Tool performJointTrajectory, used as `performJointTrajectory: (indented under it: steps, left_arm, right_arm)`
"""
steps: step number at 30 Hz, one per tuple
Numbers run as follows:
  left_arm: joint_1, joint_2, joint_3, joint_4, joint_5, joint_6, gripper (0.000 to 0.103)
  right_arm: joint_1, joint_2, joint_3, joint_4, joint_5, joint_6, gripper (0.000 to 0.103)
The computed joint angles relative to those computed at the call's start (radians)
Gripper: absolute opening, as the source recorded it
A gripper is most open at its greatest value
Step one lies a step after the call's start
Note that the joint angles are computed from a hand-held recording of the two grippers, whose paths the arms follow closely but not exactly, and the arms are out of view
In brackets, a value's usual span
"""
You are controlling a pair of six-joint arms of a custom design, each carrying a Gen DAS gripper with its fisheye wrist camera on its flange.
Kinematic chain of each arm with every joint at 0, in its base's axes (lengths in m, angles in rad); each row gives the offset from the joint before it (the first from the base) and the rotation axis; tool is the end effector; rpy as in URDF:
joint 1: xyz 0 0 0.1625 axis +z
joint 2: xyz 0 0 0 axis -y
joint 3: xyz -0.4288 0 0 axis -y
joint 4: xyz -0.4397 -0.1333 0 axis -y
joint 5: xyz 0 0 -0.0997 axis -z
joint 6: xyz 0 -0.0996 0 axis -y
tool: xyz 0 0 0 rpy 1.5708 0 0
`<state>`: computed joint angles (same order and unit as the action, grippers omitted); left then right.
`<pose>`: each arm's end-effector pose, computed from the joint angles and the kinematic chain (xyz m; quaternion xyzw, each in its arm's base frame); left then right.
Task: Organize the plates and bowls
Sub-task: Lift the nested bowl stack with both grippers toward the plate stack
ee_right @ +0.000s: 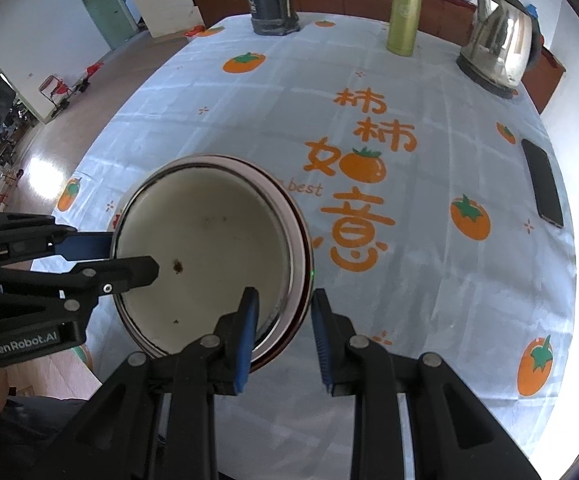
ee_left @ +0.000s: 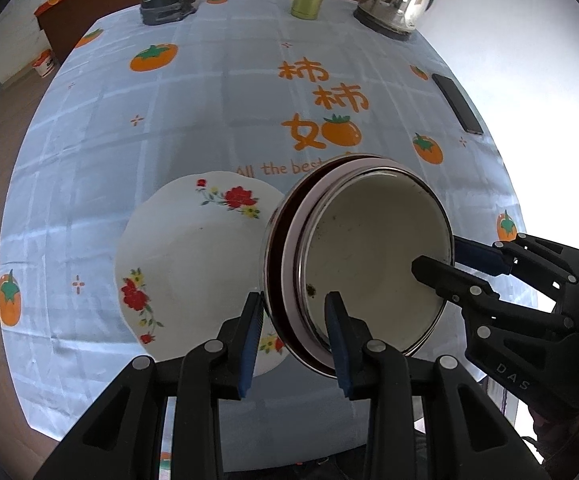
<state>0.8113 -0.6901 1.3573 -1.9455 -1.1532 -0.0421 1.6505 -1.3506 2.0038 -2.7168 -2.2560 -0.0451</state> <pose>-0.3872 -0.6601 0.0475 0.3680 0.8956 0.0513 0.2444 0.1152 -0.5598 0.2930 -0.0248 -0.9168 0.2353 0.3218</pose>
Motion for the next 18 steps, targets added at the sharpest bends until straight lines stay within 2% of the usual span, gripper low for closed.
performJointTrajectory:
  steps: [18]
  left_arm:
    - [0.033, -0.032, -0.002, 0.005, 0.042, -0.046, 0.034]
  right_arm:
    - [0.027, 0.087, -0.072, 0.008, 0.031, -0.036, 0.027]
